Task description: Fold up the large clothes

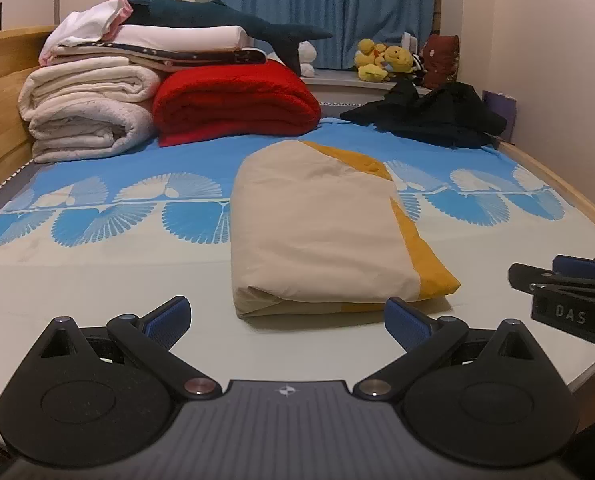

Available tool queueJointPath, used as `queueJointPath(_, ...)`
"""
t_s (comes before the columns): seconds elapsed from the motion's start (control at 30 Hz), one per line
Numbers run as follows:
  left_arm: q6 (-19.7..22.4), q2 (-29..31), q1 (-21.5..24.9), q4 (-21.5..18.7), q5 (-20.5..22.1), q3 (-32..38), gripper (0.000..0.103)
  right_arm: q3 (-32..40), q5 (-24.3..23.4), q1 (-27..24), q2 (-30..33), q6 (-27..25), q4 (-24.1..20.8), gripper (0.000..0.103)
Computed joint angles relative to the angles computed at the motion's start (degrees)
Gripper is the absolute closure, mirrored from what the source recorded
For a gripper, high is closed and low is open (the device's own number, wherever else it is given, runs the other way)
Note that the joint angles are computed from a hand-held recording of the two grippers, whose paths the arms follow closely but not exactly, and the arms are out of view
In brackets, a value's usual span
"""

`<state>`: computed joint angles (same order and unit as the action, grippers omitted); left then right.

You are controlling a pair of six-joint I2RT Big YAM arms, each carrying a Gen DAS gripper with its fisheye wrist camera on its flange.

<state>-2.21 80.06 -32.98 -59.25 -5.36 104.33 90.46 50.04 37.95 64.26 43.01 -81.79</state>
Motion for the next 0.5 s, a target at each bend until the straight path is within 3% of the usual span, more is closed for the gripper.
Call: queueJointPath(0.5, 0.29, 0.31, -0.36, 0.30, 0.67, 0.01, 0.000, -0.74, -0.37, -0.18, -0.35, -1.49, 1.53, 0.049)
